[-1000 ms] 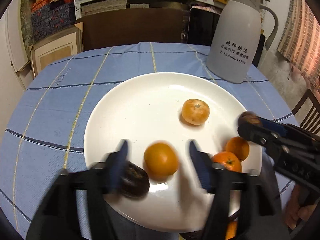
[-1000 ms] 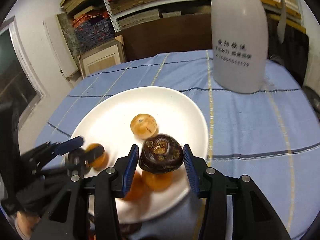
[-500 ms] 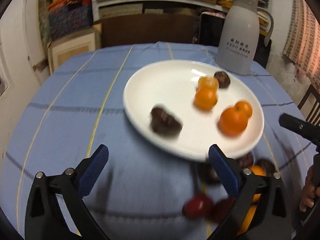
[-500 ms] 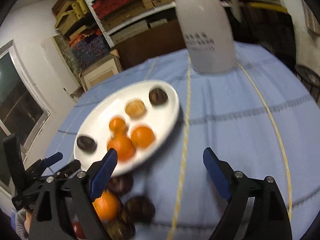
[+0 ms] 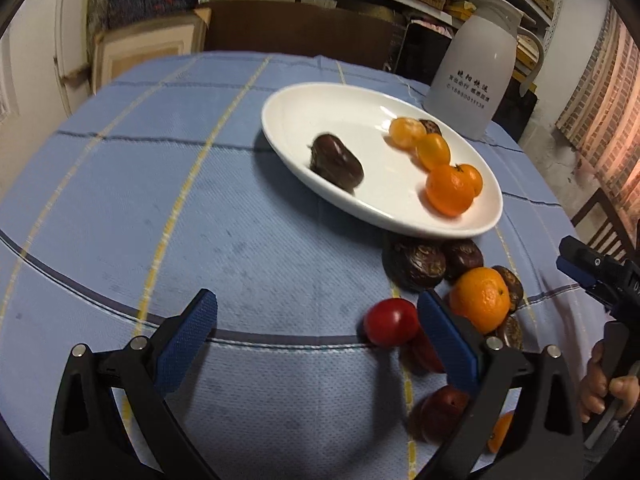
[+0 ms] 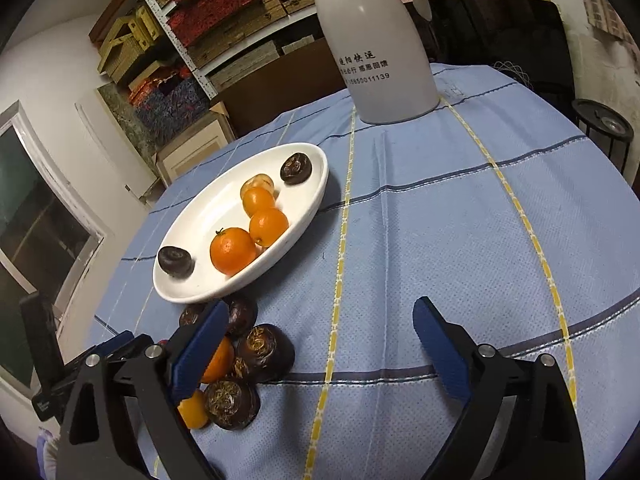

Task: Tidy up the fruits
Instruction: 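Move the left gripper to the red tomato and grasp it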

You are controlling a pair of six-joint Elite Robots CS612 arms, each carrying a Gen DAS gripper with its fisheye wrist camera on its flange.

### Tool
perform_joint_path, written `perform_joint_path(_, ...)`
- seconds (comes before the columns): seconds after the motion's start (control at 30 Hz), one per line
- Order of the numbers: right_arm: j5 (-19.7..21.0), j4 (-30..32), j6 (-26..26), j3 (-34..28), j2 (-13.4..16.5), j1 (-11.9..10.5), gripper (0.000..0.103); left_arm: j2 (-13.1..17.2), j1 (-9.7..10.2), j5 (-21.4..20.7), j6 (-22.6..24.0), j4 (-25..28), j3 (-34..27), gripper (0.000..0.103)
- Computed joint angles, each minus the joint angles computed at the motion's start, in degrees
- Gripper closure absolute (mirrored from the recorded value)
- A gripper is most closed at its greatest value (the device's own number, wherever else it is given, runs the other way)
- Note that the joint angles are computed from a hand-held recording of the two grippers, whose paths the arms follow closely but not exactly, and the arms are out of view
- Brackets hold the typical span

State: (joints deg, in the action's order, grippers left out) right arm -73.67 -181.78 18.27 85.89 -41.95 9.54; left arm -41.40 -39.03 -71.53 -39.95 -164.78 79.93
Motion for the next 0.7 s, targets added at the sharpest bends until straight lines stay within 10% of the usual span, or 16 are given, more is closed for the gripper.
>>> perform_joint_path(0.23,0.18,0.95,0.28,0.01,-0.11,0.01,0.009,0.54,0.30,-1.34,0.09,2.81,-1.23,0.004)
perform_joint_path(0.4,0.34,0.71,0.63,0.04,-0.09,-0.06,0.009,-1.62,-0.97,14.59,-7.54,10.37,0.74,0.005)
perform_joint_path(0.53,0.52,0.04,-0.21,0.12,-0.10,0.07,0.009,-1.78,-0.12,7.46,-5.63,-1.33,3.18,0.005)
perform_joint_path(0.7,-0.16,0.31,-2.02,-0.03,-0.07,0.37,0.009,-0.01,-0.31,6.61,-1.54,6.04,-0.59,0.005)
